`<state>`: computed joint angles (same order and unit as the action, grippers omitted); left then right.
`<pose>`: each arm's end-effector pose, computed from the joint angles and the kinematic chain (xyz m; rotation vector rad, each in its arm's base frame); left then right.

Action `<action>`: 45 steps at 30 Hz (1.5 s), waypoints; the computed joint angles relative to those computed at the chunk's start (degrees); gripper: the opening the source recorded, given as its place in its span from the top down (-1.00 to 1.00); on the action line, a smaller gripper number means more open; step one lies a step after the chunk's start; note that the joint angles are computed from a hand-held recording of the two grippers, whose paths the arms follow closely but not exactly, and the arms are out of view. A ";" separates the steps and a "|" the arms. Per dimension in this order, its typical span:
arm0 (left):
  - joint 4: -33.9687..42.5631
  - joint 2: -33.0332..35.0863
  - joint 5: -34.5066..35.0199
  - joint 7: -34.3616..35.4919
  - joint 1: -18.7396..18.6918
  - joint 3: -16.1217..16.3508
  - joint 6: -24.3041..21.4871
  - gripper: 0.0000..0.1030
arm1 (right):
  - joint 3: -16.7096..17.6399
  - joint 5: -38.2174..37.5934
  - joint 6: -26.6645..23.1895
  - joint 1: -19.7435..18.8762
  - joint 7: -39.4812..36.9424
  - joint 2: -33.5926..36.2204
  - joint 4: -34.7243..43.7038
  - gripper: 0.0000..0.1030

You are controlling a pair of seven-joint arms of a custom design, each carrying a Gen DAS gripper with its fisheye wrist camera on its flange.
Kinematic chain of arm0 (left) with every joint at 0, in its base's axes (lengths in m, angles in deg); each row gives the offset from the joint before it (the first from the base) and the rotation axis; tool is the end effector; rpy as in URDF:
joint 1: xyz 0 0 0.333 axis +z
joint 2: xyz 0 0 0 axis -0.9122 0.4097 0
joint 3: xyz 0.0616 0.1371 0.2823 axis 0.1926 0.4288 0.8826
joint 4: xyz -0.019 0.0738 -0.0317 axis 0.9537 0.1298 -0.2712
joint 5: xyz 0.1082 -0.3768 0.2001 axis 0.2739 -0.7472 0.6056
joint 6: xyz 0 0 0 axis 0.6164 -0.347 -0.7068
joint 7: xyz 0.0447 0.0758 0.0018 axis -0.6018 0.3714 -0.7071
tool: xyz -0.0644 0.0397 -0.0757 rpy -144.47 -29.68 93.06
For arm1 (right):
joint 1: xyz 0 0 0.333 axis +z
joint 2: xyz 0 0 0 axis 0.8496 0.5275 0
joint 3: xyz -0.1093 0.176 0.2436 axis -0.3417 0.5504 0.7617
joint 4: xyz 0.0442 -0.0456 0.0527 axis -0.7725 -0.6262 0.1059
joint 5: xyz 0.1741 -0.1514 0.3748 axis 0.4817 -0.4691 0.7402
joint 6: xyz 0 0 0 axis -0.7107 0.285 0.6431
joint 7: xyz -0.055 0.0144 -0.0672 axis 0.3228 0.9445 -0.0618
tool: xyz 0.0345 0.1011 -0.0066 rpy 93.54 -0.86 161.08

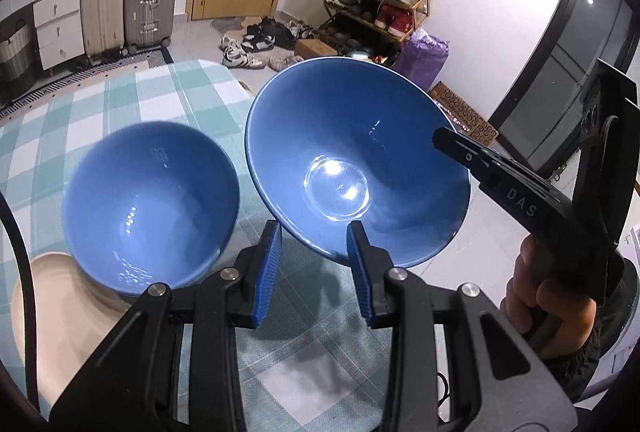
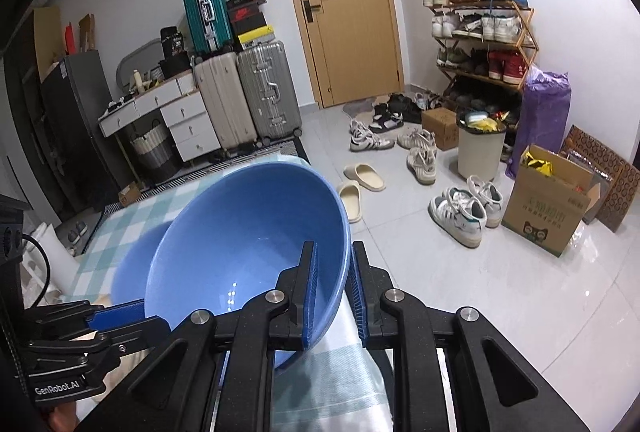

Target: Organize plates and bowls

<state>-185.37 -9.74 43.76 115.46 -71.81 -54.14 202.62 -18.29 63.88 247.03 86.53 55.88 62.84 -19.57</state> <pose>0.6441 -0.2812 0.3971 -1.8206 1.9941 -1.0692 0.6939 0.2609 0.4320 -1.6854 1.5363 -0.5685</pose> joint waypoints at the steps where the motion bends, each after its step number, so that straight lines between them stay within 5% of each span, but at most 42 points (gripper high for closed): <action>1: -0.73 -0.79 -0.73 0.71 0.94 -0.83 0.34 0.41 | -0.56 -0.47 -0.11 0.72 0.26 -0.45 0.04 0.68; 5: -3.31 -3.63 -2.24 1.32 2.05 -1.16 1.53 0.41 | -2.35 -2.90 -0.13 3.02 2.02 -1.23 0.46 0.68; 16: -11.33 -12.35 -4.07 0.91 1.74 2.95 2.76 0.41 | 4.01 -0.98 -2.11 0.61 -2.62 2.79 8.33 0.67; 23: -13.95 -15.24 0.77 -2.99 0.43 7.57 2.92 0.41 | 7.75 2.48 -5.15 -0.28 -6.16 7.88 15.76 0.67; 35: -13.63 -13.86 2.96 -3.91 2.64 10.03 1.27 0.40 | 9.92 5.18 -11.13 0.81 -9.64 16.57 28.15 0.65; 45: -10.95 -8.85 10.53 -9.49 2.36 11.77 0.51 0.40 | 7.51 3.19 -15.00 3.21 -7.14 22.12 33.78 0.65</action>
<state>-196.32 -18.59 54.29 105.97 -69.45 -42.37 203.13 -10.78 67.07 232.03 89.74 48.74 84.97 14.22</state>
